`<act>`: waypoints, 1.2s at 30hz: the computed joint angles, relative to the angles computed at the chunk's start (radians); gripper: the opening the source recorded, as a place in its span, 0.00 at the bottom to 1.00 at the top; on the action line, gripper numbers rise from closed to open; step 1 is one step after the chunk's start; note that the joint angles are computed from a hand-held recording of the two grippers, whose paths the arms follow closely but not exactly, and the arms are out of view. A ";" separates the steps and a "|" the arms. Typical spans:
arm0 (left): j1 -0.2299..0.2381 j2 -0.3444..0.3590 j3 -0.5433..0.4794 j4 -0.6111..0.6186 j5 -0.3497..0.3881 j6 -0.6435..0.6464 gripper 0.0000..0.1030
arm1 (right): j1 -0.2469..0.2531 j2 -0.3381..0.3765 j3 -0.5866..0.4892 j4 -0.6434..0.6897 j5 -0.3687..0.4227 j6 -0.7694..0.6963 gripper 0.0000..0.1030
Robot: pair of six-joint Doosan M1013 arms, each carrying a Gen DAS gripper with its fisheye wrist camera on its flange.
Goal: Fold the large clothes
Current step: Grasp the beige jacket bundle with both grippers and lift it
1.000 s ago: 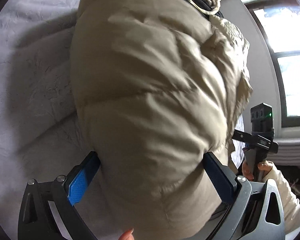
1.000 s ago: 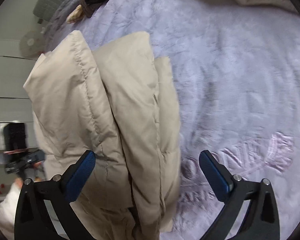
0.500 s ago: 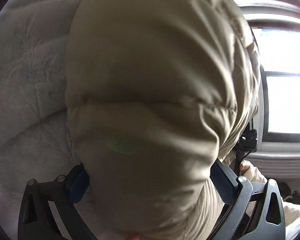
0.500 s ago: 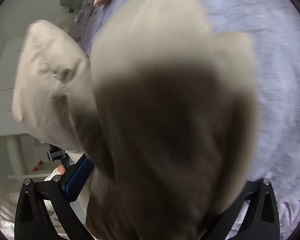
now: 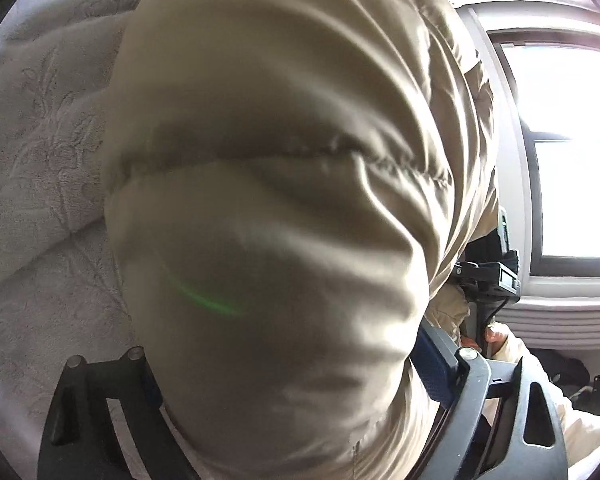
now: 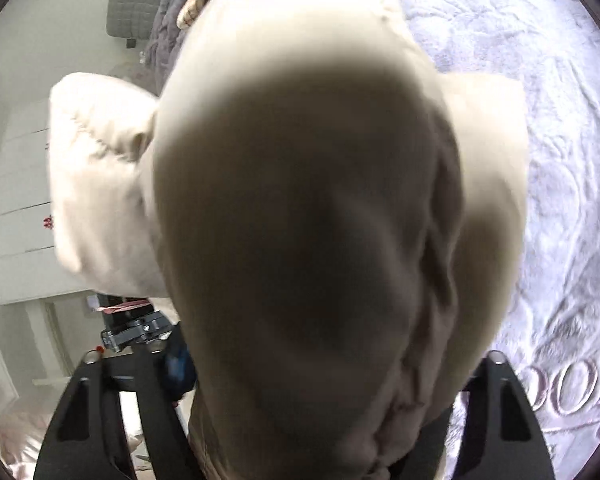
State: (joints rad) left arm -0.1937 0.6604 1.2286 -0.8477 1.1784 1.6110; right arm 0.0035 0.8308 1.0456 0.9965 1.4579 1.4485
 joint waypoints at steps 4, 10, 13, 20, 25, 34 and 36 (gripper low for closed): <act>-0.010 0.002 0.000 0.026 -0.022 -0.020 0.91 | -0.003 -0.016 0.014 -0.024 -0.014 0.010 0.67; -0.039 -0.016 0.007 0.044 -0.063 -0.027 0.91 | 0.000 -0.067 0.068 -0.044 -0.048 0.012 0.66; -0.045 -0.026 0.021 0.001 -0.080 0.001 0.88 | 0.004 -0.096 0.111 -0.032 -0.076 0.005 0.66; -0.022 -0.057 0.049 -0.075 -0.095 0.080 0.88 | 0.011 -0.164 0.168 -0.008 -0.097 -0.041 0.66; 0.011 -0.076 0.037 -0.081 -0.082 0.106 0.88 | 0.053 -0.182 0.145 0.010 -0.104 -0.055 0.66; 0.113 -0.102 0.050 0.051 -0.123 0.082 0.88 | 0.183 -0.071 0.009 0.094 -0.152 -0.032 0.66; 0.139 -0.091 0.046 0.097 -0.123 0.055 0.88 | 0.208 -0.035 -0.032 0.098 -0.156 -0.012 0.66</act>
